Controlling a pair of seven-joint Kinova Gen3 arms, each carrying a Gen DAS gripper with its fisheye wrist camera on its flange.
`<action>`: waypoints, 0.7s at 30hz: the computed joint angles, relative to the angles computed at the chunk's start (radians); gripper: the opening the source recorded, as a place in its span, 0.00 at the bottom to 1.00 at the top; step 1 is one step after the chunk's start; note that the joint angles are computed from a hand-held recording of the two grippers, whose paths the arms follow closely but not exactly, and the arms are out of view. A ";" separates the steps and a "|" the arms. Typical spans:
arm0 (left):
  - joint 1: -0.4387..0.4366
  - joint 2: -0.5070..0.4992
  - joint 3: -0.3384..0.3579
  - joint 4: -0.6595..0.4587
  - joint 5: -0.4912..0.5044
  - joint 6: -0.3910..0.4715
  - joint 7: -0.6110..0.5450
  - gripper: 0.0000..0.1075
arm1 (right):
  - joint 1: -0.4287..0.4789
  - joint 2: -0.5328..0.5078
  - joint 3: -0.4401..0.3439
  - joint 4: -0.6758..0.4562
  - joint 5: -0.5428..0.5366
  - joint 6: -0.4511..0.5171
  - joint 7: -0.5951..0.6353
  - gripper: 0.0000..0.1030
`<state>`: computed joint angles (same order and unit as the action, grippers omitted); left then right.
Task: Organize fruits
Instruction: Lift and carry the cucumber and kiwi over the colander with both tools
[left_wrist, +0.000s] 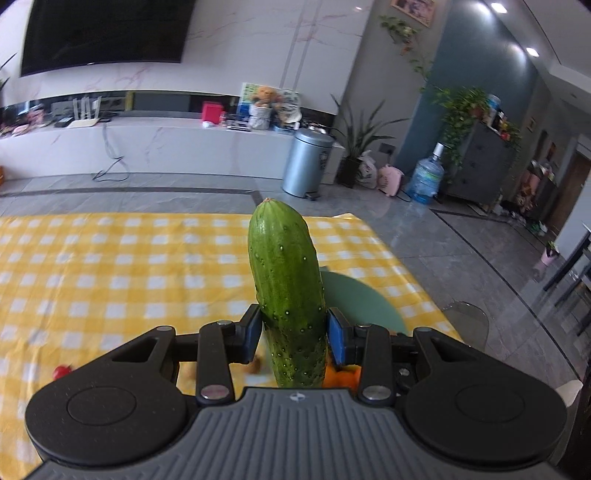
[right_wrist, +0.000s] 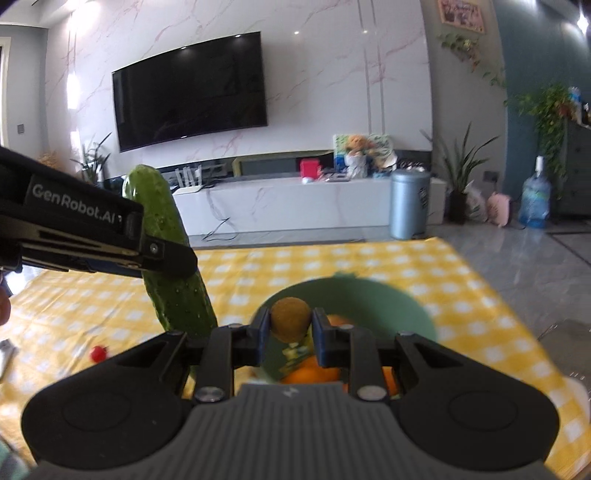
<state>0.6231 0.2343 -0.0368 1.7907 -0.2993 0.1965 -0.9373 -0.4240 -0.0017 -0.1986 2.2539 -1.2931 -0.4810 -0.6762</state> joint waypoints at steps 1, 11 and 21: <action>0.000 0.014 0.006 -0.017 -0.003 0.006 -0.008 0.39 | 0.008 0.004 0.009 -0.007 -0.002 0.006 0.016 0.20; 0.002 0.166 0.051 -0.221 -0.010 0.183 -0.096 0.40 | 0.061 0.084 0.087 -0.088 -0.048 0.098 0.141 0.20; -0.001 0.255 0.055 -0.321 0.010 0.251 -0.182 0.39 | 0.041 0.171 0.139 -0.135 -0.117 0.124 0.145 0.20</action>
